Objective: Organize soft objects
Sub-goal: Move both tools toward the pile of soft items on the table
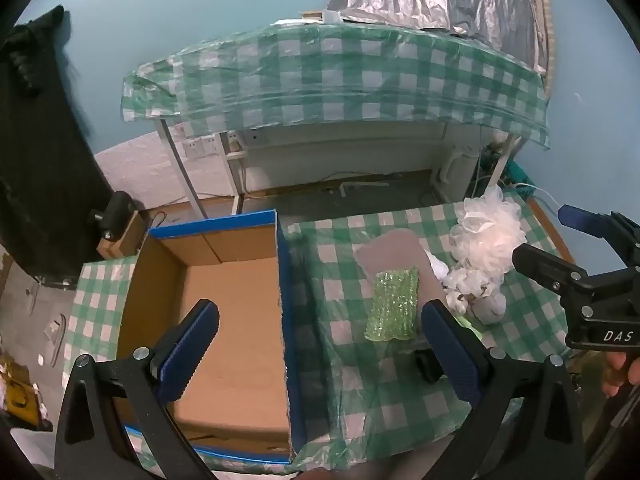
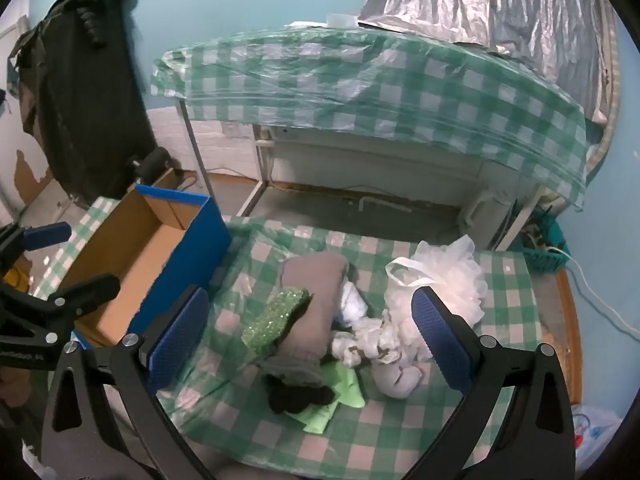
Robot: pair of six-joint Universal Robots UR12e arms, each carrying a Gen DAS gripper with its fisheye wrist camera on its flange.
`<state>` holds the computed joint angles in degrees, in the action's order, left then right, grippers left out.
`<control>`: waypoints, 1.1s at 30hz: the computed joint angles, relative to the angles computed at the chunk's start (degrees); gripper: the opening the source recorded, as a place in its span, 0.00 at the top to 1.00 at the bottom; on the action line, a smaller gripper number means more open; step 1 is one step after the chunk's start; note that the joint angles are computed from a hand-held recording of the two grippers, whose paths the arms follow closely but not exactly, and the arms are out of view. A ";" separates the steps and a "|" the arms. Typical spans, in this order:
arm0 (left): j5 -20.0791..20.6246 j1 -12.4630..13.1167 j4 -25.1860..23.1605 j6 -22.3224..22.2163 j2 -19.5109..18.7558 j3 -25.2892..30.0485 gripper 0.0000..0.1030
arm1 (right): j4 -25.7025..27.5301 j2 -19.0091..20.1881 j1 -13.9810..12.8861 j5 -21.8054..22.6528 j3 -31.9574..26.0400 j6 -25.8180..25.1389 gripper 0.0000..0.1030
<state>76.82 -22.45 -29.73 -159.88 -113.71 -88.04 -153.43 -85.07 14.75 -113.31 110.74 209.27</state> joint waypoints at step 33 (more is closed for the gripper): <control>-3.47 0.42 -2.70 0.13 -0.34 0.52 0.01 | 0.72 -0.42 -0.48 1.11 0.41 0.59 0.02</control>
<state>73.35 -22.03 -32.43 -159.75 -114.05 -87.52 -152.71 -85.49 14.27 -112.21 111.15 209.86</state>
